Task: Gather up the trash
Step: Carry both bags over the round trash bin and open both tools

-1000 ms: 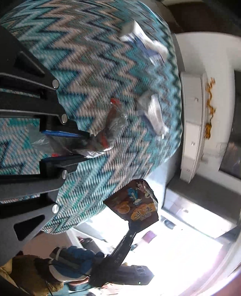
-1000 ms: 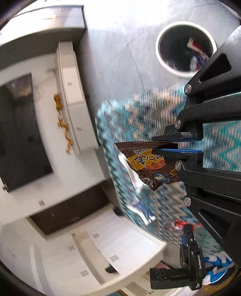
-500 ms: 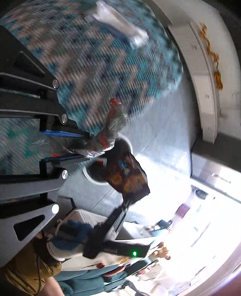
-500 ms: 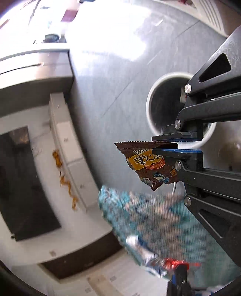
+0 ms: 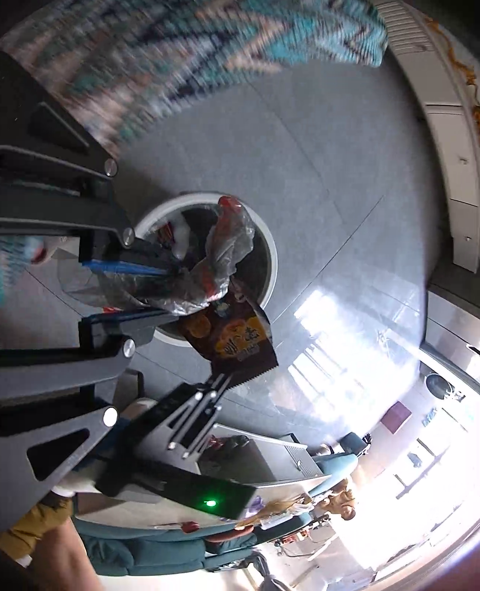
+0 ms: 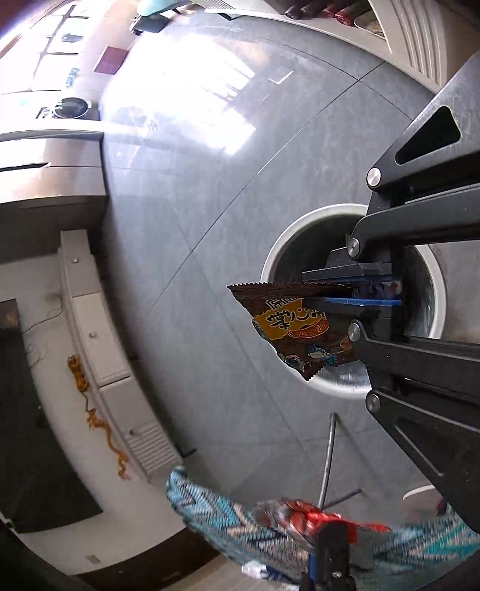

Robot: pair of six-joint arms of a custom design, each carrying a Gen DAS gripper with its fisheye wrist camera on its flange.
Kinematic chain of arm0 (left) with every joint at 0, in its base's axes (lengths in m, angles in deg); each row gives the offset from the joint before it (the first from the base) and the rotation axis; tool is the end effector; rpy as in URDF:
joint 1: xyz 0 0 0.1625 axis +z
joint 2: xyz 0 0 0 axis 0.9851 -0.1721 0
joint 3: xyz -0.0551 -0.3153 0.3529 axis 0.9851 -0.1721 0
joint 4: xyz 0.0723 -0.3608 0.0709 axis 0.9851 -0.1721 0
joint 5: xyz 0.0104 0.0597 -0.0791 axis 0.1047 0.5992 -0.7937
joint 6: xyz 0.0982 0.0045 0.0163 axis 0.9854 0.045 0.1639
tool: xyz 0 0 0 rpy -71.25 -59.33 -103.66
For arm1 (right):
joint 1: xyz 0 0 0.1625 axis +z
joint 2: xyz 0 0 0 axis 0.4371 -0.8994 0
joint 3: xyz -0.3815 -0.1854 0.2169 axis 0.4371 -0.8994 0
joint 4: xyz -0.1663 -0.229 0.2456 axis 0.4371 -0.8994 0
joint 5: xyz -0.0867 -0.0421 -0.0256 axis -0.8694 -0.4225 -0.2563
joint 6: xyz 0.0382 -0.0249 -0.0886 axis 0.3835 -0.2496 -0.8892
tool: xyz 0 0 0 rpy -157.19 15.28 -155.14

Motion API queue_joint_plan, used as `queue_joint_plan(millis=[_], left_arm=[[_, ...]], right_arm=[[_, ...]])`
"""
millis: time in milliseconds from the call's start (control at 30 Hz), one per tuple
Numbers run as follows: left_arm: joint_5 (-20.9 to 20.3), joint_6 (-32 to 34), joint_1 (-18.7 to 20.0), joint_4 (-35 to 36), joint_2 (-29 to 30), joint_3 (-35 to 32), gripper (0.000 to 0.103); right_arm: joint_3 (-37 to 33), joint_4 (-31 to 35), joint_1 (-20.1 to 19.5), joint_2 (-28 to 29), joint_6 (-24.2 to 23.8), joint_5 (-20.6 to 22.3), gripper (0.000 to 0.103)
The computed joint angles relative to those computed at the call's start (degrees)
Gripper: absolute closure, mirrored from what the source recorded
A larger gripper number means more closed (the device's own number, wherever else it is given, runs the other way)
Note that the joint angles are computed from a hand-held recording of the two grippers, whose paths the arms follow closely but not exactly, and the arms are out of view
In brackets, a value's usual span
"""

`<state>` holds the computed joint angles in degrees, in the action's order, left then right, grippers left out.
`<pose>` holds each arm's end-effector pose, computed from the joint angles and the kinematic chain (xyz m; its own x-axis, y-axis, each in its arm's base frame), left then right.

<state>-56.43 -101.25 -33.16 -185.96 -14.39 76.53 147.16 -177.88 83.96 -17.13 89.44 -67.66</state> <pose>-0.2481 -0.5055 0.2129 -0.8616 0.4006 -0.3117 0.4321 0.9011 -0.0365 0.2266 -0.4405 0.1403 -0.8025 0.1249 0.5834 -0.2775 0.7876 -0.5502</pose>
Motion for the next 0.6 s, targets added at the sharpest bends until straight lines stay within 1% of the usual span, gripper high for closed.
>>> queue_joint_plan(millis=[167,200,267,300,333,367,400,433,600], left_arm=[[-2.2,-0.3,1.0,-1.9,3.8,-1.7,0.086],[-2.7,-0.2,1.5,-2.5,4.7,-2.2,0.084],[-2.8,-0.8,1.9,-3.6,5.2,-2.2,0.071],[-2.4,-1.4,1.9,-4.4,5.3,-1.9,0.054],[-2.2,-1.9,1.9,-5.3,5.3,-1.5,0.042],[-2.2,-2.4,2.0,-6.5,5.3,-1.2,0.041],[-2.5,-2.8,2.3,-7.1,5.4,-1.3,0.041],[-3.2,-3.2,2.7,-7.3,5.3,-1.4,0.041],[-3.2,-4.1,2.8,-7.1,4.2,-1.2,0.041]], right_arm=[[0.0,-1.4,-2.9,0.5,-0.6,1.0,0.096],[0.1,-1.8,-3.3,0.7,-0.4,1.3,0.096],[0.5,-3.1,-4.5,1.0,-0.2,2.4,0.095],[0.6,-3.1,-4.9,1.1,0.1,2.8,0.095],[0.6,-3.1,-5.4,1.0,0.0,3.2,0.092],[0.6,-3.1,-5.7,1.2,0.0,3.2,0.089],[0.3,-2.8,-5.6,1.4,0.2,3.1,0.082],[0.3,-2.7,-5.7,1.5,0.4,3.1,0.078],[0.5,-2.5,-5.7,1.5,1.6,3.7,0.076]])
